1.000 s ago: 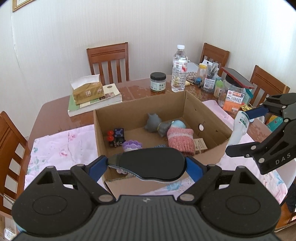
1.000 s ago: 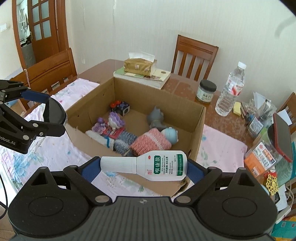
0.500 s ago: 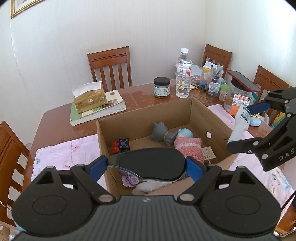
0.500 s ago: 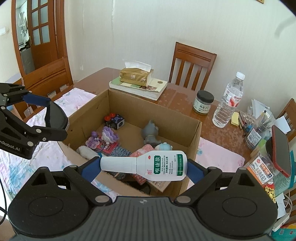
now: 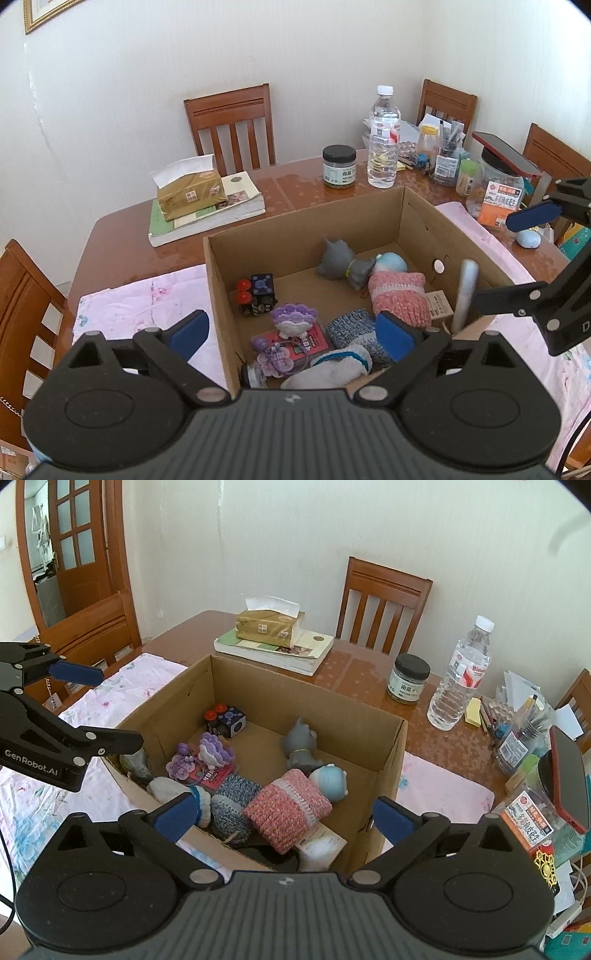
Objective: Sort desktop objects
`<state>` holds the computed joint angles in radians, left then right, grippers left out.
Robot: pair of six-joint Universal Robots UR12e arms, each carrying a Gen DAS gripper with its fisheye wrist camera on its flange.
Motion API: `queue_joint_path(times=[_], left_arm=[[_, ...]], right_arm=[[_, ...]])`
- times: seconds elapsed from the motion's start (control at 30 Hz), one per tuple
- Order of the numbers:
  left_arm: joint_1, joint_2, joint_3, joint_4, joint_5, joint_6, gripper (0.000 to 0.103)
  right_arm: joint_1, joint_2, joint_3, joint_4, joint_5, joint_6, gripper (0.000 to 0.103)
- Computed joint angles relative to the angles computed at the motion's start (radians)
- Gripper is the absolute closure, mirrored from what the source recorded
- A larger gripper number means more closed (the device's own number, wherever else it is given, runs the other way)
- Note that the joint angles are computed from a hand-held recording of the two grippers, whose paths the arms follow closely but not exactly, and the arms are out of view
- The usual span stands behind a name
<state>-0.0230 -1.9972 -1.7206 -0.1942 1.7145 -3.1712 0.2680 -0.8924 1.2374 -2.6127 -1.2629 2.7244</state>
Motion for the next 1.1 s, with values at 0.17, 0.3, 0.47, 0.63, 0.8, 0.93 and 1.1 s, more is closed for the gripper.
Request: queue_joint_path(times=[0.17,0.3,0.47,0.63,0.8,0.93,1.1], left_arm=[[0.004,0.007,-0.012,0.007,-0.037,-0.019,0.006],[0.005,0.010,-0.019,0.011,-0.051,-0.033,0.005],[-0.003,0.014,-0.026,0.007,-0.030,-0.031,0.005],[-0.013,0.023,-0.038,-0.001,-0.010,-0.033,0.005],[-0.020,0.033,-0.050,-0.012,0.008,-0.061,0.003],[-0.024,0.041,-0.064,-0.007,0.018,-0.096,0.001],[-0.039,0.042,-0.069,-0.013,0.081,-0.107,0.001]], right_arm=[[-0.001,-0.002,0.005,0.007,0.000,0.009,0.000],[-0.003,-0.008,0.014,0.010,0.000,0.014,0.000],[-0.004,-0.016,0.029,0.010,-0.001,0.022,0.000],[-0.005,-0.026,0.046,0.003,-0.002,0.036,0.000],[-0.004,-0.038,0.062,0.005,-0.011,0.056,0.000],[-0.004,-0.047,0.073,0.009,-0.013,0.080,0.000],[-0.002,-0.055,0.084,0.014,-0.015,0.106,0.000]])
